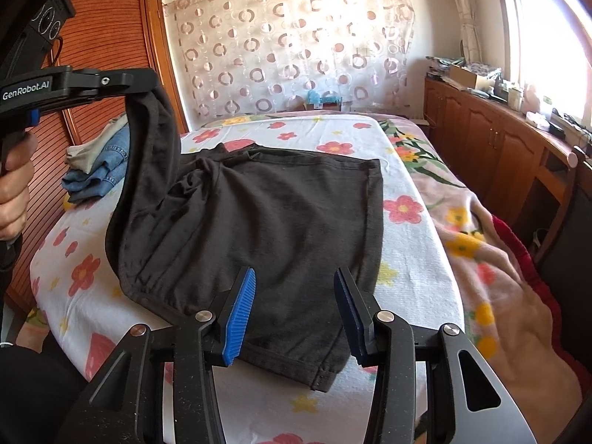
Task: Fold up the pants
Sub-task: 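Lift the hem with the left gripper, fold it over, then open, then move the right gripper to the pants' edge and close on it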
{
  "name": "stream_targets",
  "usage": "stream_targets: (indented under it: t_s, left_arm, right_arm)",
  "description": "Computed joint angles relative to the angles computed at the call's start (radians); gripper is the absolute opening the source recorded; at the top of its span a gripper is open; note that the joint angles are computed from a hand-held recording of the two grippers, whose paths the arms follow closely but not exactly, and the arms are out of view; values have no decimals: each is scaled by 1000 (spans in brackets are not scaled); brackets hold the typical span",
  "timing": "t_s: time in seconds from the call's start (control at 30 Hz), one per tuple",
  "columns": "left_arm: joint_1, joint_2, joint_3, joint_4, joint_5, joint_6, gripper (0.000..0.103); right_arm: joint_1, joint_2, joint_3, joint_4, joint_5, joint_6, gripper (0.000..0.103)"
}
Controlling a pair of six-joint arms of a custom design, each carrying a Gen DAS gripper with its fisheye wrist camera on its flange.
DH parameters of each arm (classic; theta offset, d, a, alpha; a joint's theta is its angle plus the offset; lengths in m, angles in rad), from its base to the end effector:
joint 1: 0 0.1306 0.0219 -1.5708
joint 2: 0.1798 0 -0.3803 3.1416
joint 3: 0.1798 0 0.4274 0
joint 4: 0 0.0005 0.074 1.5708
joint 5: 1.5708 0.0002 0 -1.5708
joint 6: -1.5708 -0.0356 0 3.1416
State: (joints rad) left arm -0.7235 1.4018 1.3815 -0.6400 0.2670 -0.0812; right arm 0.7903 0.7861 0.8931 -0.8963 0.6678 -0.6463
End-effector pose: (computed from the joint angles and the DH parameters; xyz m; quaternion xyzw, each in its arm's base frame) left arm 0.3972 -0.3641 0.4356 0.4024 0.7962 -0.2510 0.3758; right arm 0.2287 0.1989 0.4166 0.0617 0.8803 0.0087 0.4704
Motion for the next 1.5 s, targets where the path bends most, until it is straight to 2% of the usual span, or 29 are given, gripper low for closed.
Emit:
stream_targets:
  t_s: [0.07,0.13,0.17,0.2,0.23,0.3,0.4,0.5,0.67,0.87,1.03,1.17,1.3,1.5]
  left_arm:
    - [-3,3,-4,1,-18,-1,6]
    - [-2,1,-13,1,-32,-1,21]
    - [7,-5,-26,7,-23,5,40]
    - [13,-12,-36,19,-21,14,52]
    - [15,-13,-40,25,-27,17,55]
    - [30,-27,-64,34,-45,20,68]
    - [61,-40,-94,35,-17,47,80]
    - [79,-50,-126,35,-27,59,80]
    - [109,-35,-157,-3,-17,78,80]
    - [109,-47,-209,-2,-62,74,80]
    - [115,-39,-233,-3,-58,97,80]
    - [108,-34,-241,-7,-67,93,80]
    - [105,-28,-244,-9,-76,95,80]
    - [104,-39,-263,24,-82,96,80]
  right_arm:
    - [-6,-11,-10,7,-5,3,46]
    - [2,-15,-12,-1,4,-11,46]
    - [1,-20,-15,-6,4,-14,46]
    - [2,-18,-12,-13,7,-20,46]
    - [-1,-18,-13,-16,7,-22,46]
    - [-6,-18,-10,-20,8,-27,46]
    - [-12,-14,-7,-25,10,-26,46]
    - [-19,-9,-2,-20,2,-12,46]
    - [-26,2,11,15,-25,31,38]
    - [-42,47,47,51,-45,124,37]
    - [-63,85,73,73,-70,176,37]
    - [-92,120,94,101,-124,227,30]
    - [-140,162,114,103,-205,255,29]
    - [-197,232,161,76,-277,314,29]
